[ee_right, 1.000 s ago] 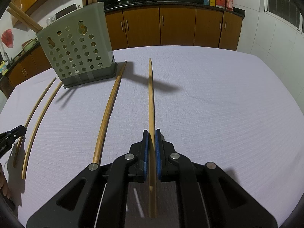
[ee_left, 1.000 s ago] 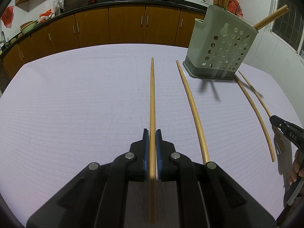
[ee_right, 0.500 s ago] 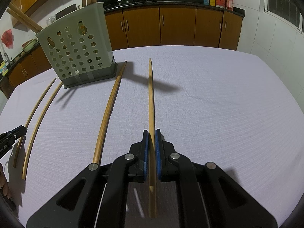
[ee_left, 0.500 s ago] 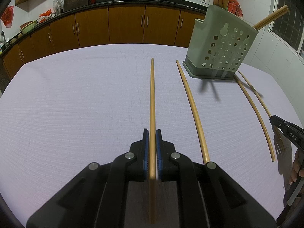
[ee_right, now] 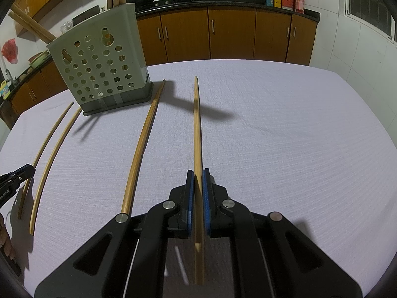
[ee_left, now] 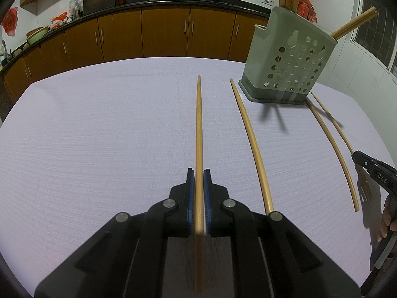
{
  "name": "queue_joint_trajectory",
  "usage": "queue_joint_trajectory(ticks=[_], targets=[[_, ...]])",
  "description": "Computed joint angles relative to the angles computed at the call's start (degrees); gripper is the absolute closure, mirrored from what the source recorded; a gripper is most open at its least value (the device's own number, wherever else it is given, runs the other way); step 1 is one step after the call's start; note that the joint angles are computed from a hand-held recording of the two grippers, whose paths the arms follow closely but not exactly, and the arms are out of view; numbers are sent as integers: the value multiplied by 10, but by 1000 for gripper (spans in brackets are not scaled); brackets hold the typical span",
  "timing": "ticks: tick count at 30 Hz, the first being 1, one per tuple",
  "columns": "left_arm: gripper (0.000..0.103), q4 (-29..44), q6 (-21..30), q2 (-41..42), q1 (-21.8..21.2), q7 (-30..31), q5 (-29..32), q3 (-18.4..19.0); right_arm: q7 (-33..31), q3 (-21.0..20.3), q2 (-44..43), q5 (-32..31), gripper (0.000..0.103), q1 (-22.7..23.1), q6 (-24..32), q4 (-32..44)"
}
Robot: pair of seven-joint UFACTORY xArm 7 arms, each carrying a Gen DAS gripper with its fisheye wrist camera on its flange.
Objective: Organize utensils
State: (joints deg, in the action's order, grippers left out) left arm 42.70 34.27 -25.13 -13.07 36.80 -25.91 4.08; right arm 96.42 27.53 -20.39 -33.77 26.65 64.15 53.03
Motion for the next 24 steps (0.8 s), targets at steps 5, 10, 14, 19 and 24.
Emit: queue_joint_trajectory(ticks=[5,10,14,19,24], targets=[[93,0,0,0,1,0,0,0,0,0,0,0,95,0,0,0],[93,1,1,0,1,1,-1,0,0,0,0,0,95,0,0,0],[93,-1,-1,-2,3,-1,3,-3,-1,1,0,1,95,1,3,1],[93,-24,-5,-29,5,-5,28,-8,9,6,-11,8,95,8,-3,-7],[93,-24,-5,-29,0,-8,30,-3,14,10,-16,11,95,4,-11,-11]])
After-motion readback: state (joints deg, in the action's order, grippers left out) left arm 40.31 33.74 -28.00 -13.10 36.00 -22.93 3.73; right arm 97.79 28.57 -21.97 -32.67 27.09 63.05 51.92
